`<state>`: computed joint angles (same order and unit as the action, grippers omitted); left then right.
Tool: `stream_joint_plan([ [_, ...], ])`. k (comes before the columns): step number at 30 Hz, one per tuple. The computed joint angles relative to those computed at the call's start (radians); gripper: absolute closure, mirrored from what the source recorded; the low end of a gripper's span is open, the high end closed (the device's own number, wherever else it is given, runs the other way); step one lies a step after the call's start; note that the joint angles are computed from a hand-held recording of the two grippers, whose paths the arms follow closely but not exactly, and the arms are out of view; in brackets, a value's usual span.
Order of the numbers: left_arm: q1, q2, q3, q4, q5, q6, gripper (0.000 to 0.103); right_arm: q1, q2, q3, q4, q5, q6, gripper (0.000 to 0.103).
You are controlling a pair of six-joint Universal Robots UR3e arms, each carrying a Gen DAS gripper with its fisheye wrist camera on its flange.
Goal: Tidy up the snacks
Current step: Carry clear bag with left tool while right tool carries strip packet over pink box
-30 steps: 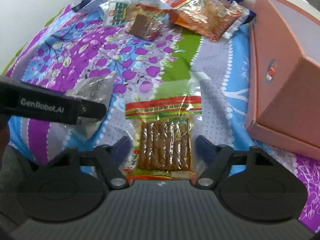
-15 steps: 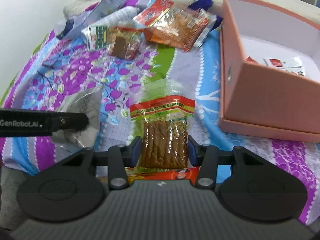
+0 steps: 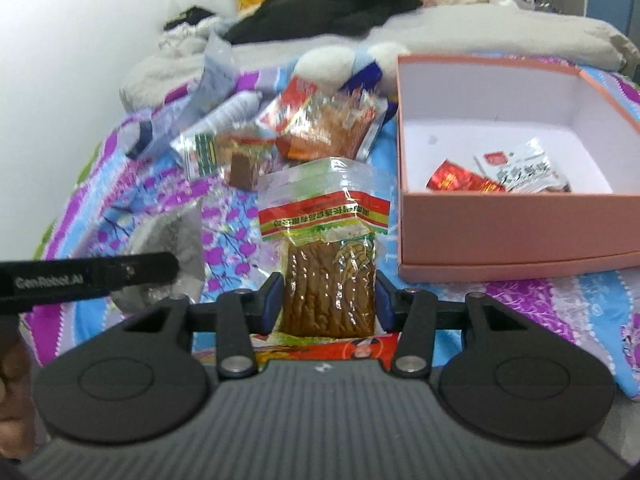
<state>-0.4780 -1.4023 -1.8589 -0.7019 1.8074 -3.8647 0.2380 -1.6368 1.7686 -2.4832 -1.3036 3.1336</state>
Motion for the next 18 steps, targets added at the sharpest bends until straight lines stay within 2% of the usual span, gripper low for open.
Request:
stream_joint_plan([
  [7, -0.073, -0.012, 0.076, -0.034, 0.052, -0.026, 0.064, -0.034, -0.113, 0.045, 0.001, 0.020, 0.021, 0.053],
  [18, -0.151, -0.152, 0.236, -0.012, 0.040, 0.022, 0.064, -0.141, -0.279, 0.149, 0.032, 0.038, 0.026, 0.053],
])
